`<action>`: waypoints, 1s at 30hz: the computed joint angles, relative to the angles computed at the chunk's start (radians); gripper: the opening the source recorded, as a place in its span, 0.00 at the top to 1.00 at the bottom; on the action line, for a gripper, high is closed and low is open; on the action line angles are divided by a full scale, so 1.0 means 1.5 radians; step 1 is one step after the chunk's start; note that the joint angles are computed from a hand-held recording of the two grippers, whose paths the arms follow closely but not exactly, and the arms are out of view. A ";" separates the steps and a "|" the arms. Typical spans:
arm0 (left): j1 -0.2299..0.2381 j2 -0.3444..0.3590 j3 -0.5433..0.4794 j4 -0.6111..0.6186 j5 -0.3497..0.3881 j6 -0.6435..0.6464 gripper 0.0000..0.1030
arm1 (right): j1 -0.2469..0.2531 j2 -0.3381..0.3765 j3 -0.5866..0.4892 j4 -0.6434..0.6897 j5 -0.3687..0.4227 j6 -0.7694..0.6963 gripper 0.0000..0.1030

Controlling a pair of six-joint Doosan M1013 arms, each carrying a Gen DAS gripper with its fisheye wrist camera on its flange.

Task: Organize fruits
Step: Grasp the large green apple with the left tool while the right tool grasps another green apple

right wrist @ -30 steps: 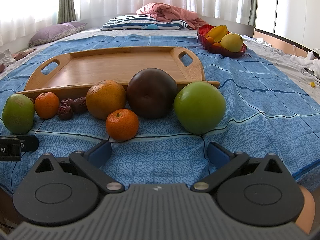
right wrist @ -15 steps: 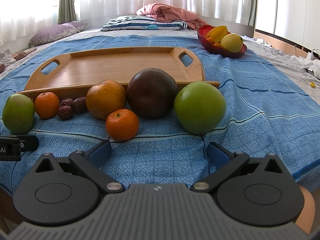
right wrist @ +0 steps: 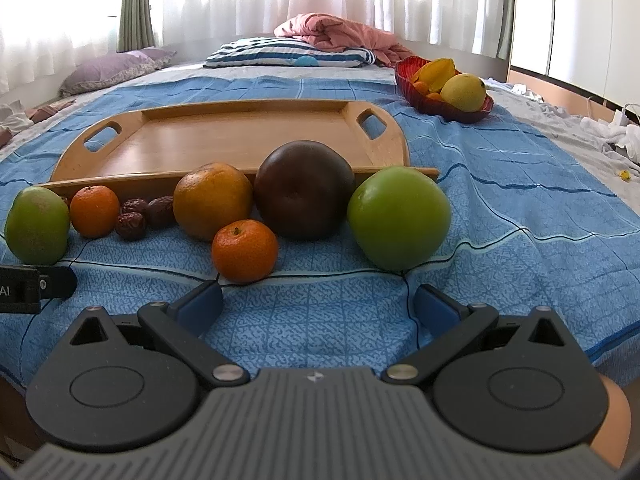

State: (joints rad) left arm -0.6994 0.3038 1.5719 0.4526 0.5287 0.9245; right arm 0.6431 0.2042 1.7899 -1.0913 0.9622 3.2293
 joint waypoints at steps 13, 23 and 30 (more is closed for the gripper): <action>-0.009 -0.027 0.033 0.129 -0.074 -0.085 0.18 | -0.004 -0.032 0.024 -0.073 0.004 0.079 0.08; -0.013 -0.022 0.023 0.144 -0.090 -0.070 0.36 | -0.037 -0.037 0.019 -0.044 0.013 0.056 0.30; -0.010 -0.015 0.015 0.136 -0.079 -0.068 0.39 | -0.043 -0.033 0.012 -0.023 0.004 0.032 0.37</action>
State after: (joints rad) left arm -0.7149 0.2819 1.5945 0.6571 0.4099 0.8230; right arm 0.5791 0.1543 1.8082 -1.1251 0.9682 3.2772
